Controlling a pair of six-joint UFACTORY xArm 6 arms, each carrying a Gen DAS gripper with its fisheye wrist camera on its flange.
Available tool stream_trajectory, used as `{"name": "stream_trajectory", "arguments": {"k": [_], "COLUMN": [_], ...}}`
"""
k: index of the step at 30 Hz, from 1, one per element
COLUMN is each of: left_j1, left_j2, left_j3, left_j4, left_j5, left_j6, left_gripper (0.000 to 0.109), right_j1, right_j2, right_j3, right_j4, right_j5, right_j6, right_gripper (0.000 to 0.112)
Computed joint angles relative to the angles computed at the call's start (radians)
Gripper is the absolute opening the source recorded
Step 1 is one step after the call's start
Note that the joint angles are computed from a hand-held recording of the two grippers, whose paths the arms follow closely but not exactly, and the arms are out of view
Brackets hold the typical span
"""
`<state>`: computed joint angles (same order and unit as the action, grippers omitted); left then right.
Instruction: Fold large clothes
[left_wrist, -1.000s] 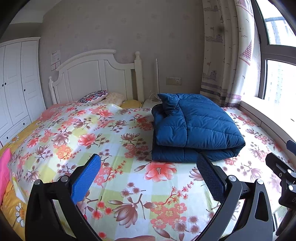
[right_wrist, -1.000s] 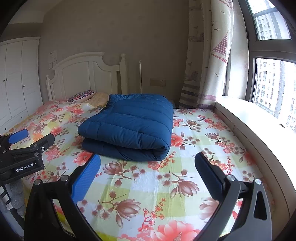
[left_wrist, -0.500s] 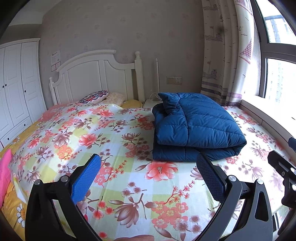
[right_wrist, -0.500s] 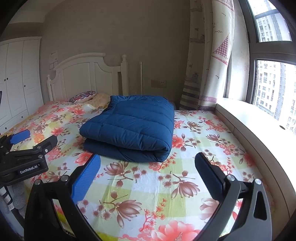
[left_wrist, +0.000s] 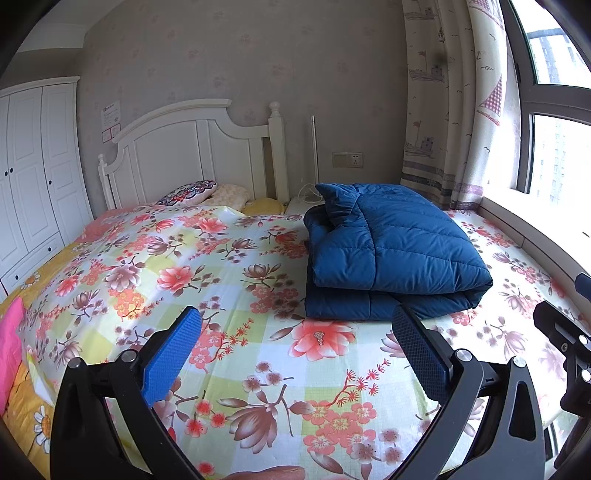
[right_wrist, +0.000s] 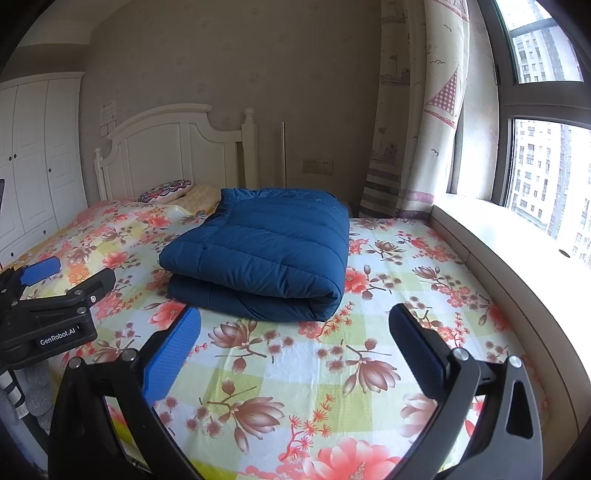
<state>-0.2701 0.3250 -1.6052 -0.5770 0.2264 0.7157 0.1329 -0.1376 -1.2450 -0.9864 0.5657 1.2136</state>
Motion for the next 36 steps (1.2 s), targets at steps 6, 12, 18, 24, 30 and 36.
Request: {"name": "stream_trajectory", "arguments": {"k": [6,12,18,24,30,36], "left_j1": [0.001,0.002,0.002,0.002,0.001,-0.003], "left_j2": [0.0,0.003,0.0,-0.001,-0.009,-0.015], "left_j3": [0.0,-0.003,0.0,0.001,0.01,0.016], "left_j4": [-0.003,-0.012,-0.013,-0.017,-0.043,-0.065], "left_j5": [0.0,0.0,0.0,0.0,-0.015,-0.023], "left_j6": [0.005,0.017,0.02,0.025,0.051,0.079], "left_gripper": [0.099,0.099,0.099,0.099,0.099,0.099], "right_j1": [0.001,0.001,0.003,0.003,-0.001,-0.003], "right_j2": [0.003,0.003,0.004,0.007,0.006,0.003], "right_j3": [-0.001,0.002,0.001,0.0,0.004,0.008], "right_j4": [0.0,-0.003,-0.004,-0.004,-0.001,-0.006], "right_j5": [0.0,-0.006,-0.004,-0.006,-0.017,-0.025], "right_j6": [0.001,0.002,0.004,0.006,0.0,0.003], "right_gripper": [0.101,0.101,0.101,0.101,0.101,0.101]}}
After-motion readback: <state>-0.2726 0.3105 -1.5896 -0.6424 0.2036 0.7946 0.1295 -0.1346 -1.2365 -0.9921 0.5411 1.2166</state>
